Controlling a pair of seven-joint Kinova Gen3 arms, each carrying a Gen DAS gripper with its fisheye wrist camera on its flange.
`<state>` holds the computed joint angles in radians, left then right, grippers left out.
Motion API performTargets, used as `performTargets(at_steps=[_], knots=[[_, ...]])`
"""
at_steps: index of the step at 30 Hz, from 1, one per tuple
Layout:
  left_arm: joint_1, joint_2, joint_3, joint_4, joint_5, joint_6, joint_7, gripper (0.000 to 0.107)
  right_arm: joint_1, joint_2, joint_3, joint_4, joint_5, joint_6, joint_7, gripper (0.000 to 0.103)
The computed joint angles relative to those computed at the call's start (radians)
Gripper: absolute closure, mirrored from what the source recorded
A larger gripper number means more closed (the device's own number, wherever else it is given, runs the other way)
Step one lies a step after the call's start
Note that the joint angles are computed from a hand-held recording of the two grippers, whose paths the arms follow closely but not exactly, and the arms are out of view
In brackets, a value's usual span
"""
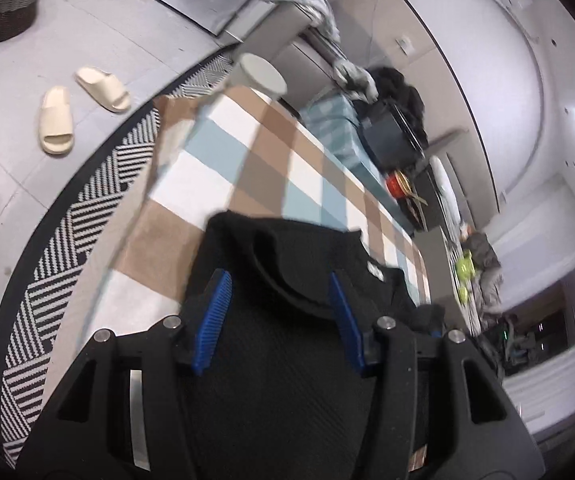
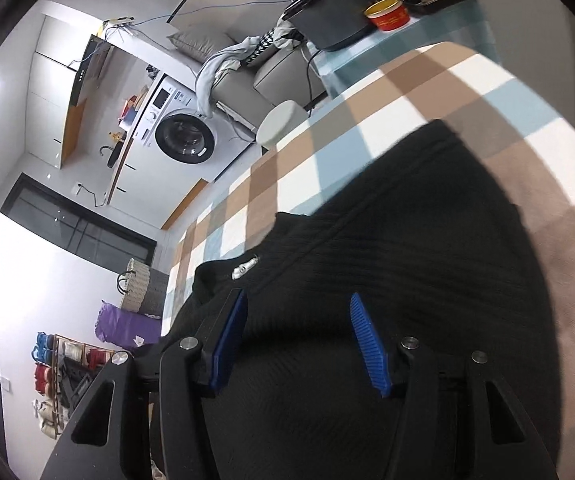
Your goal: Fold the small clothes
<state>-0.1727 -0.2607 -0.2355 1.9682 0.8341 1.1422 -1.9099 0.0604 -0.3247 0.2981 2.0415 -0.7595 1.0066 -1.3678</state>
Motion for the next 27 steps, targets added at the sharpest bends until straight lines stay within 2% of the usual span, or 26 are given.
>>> performTargets(at_steps=[2, 5, 7, 10, 13, 16, 18, 20, 24, 27], knots=[[0.020, 0.016, 0.002, -0.008, 0.015, 0.035, -0.030, 0.054, -0.023, 0.027, 0.002, -0.003, -0.003, -0.039, -0.023, 0.048], [0.042, 0.067, 0.021, -0.032, 0.042, 0.115, -0.094, 0.052, 0.071, 0.029, -0.102, -0.002, 0.067, -0.121, -0.139, 0.048], [0.056, 0.089, 0.049, -0.043, 0.051, 0.134, -0.120, 0.052, 0.107, 0.013, -0.131, 0.009, 0.114, -0.163, -0.206, 0.048], [0.070, 0.094, 0.127, -0.060, 0.022, 0.061, -0.113, 0.051, 0.052, -0.011, -0.073, 0.007, 0.144, -0.155, -0.223, 0.048], [0.129, 0.121, 0.141, -0.083, -0.013, -0.053, -0.044, 0.051, 0.026, -0.037, -0.052, -0.014, 0.207, -0.113, -0.231, 0.048], [0.073, 0.144, 0.205, -0.075, 0.017, -0.175, 0.001, 0.051, 0.019, -0.068, -0.048, -0.034, 0.265, -0.065, -0.230, 0.042], [0.070, 0.165, 0.214, -0.083, 0.002, -0.222, 0.059, 0.051, 0.020, -0.097, -0.058, -0.037, 0.306, -0.045, -0.237, 0.042], [0.104, 0.184, 0.175, -0.095, 0.001, -0.213, 0.076, 0.052, 0.017, -0.127, -0.055, -0.040, 0.345, -0.019, -0.240, 0.041], [0.101, 0.158, 0.176, -0.100, -0.063, -0.194, 0.109, 0.051, 0.018, -0.158, -0.054, -0.041, 0.412, 0.018, -0.257, 0.040], [0.102, 0.107, 0.172, -0.097, -0.147, -0.163, 0.141, 0.051, 0.019, -0.157, -0.049, -0.045, 0.447, 0.048, -0.270, 0.040]])
